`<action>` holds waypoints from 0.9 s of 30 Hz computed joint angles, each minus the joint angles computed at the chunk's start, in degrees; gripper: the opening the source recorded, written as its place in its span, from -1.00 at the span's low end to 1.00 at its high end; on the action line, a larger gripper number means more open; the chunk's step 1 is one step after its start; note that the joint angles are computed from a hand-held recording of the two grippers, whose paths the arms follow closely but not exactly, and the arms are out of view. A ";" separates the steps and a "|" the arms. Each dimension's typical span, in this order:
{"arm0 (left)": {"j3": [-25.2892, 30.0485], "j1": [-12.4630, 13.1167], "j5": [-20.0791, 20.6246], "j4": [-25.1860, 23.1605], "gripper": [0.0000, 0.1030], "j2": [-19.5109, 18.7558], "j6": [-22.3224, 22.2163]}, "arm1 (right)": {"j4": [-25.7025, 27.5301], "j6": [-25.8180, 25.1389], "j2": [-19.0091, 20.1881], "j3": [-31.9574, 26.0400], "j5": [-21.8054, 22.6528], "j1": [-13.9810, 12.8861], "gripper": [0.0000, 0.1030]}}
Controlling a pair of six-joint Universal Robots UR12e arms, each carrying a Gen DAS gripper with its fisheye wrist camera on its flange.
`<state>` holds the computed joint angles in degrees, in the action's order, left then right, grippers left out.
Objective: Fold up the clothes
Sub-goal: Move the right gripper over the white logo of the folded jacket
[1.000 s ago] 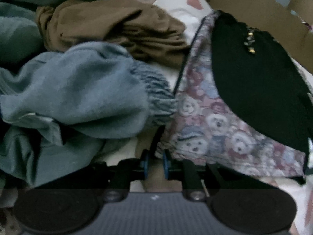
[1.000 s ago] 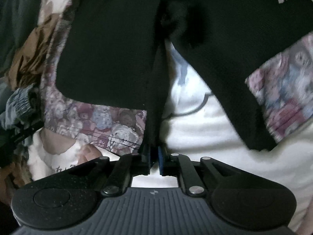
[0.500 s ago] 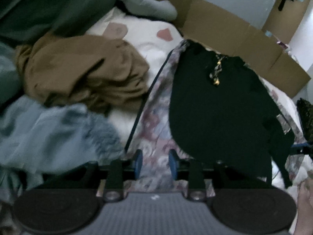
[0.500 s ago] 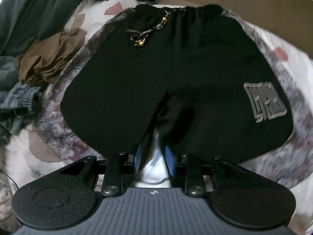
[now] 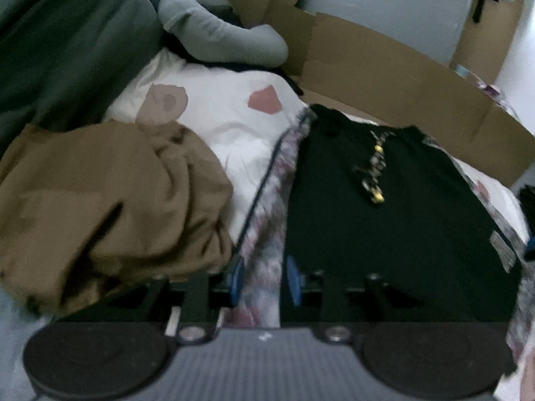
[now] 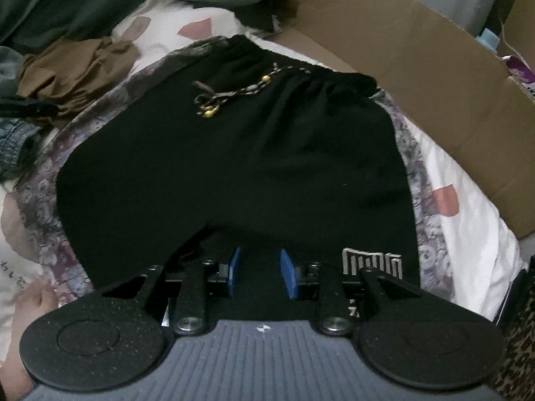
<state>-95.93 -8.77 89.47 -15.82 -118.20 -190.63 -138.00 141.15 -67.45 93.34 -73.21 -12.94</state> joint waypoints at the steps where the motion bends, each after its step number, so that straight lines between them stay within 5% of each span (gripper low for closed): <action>1: 1.02 0.05 0.35 -0.59 -0.43 -0.79 0.08 | -0.37 0.15 0.20 -0.04 0.20 -0.27 -0.35; 8: 7.07 0.74 -1.26 -3.64 -0.38 -5.15 0.70 | -10.69 1.02 1.75 1.66 0.73 -1.79 -0.30; 13: 9.82 0.41 -1.09 -4.96 -0.01 -6.91 0.33 | -12.63 4.13 2.72 1.65 1.67 -2.87 -0.26; 20: 13.11 0.23 -0.72 -8.59 0.01 -8.94 -0.39 | -15.10 7.37 4.32 2.06 2.21 -4.49 -0.26; 27: 15.35 0.78 -1.56 -9.91 -0.26 -10.80 -2.37 | -19.56 10.24 6.35 2.33 5.14 -7.16 -0.26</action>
<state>-80.57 -7.99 87.91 -25.73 -129.00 -193.00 -157.57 151.39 -61.11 95.67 -68.07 -20.10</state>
